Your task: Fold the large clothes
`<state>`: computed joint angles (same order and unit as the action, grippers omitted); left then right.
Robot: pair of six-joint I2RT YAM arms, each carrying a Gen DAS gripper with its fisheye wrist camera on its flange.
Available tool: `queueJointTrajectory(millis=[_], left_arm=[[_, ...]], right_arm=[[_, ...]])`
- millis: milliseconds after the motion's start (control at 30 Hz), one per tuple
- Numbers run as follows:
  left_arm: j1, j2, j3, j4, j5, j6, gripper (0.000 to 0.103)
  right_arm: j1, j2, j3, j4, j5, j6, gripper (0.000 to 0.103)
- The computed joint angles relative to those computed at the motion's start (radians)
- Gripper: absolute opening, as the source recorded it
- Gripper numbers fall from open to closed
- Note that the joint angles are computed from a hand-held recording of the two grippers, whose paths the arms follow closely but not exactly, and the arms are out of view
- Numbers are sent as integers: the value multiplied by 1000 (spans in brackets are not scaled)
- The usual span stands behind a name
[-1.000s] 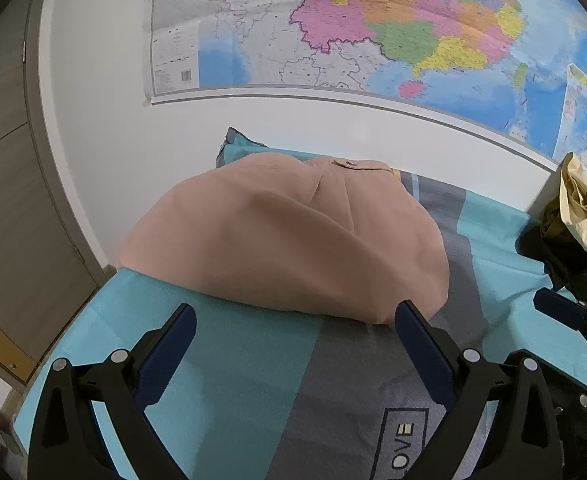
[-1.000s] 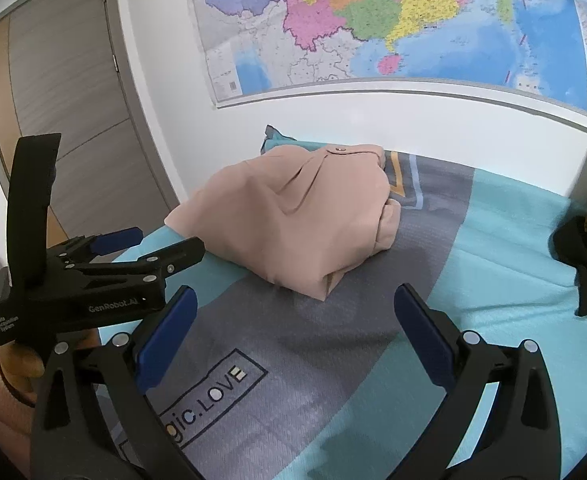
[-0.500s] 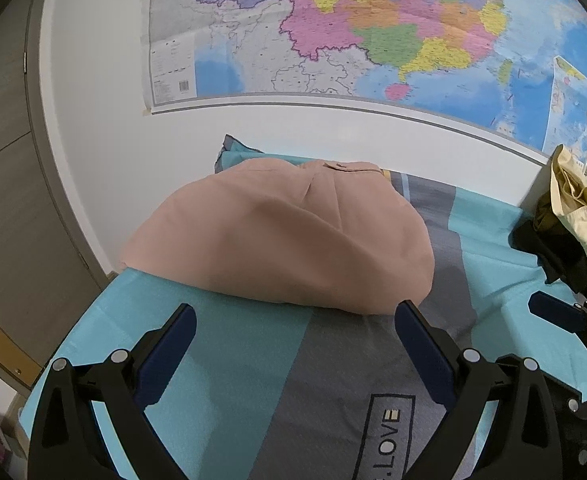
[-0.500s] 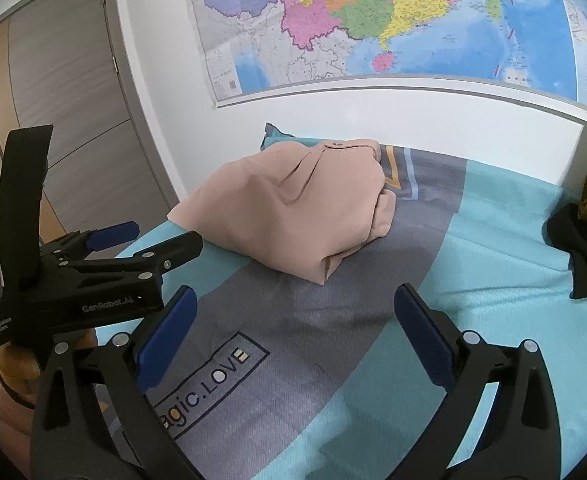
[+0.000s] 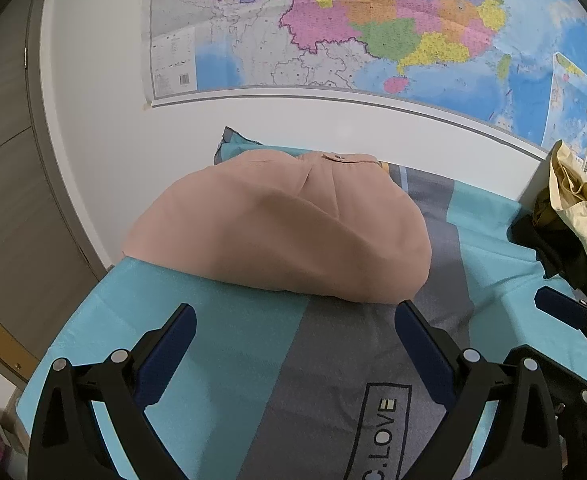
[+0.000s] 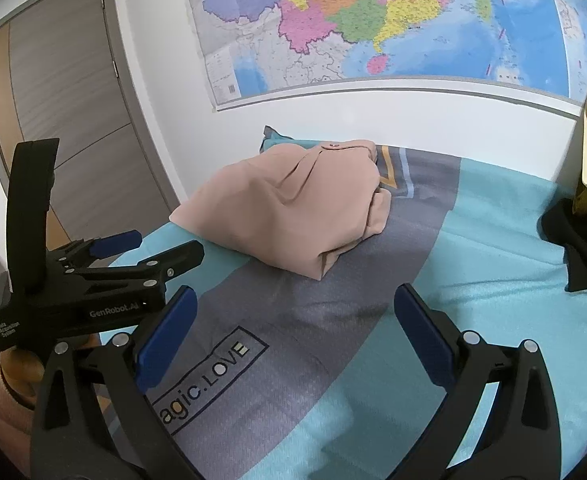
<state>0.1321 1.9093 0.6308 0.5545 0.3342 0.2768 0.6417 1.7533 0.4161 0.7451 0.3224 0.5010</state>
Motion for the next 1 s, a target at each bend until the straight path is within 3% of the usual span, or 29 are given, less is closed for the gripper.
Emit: queueJointTrajectory(millis=[1000], left_arm=[[-3, -18, -40, 23, -2, 4, 96]], right_arm=[[16, -24, -19, -3, 10, 16, 97]])
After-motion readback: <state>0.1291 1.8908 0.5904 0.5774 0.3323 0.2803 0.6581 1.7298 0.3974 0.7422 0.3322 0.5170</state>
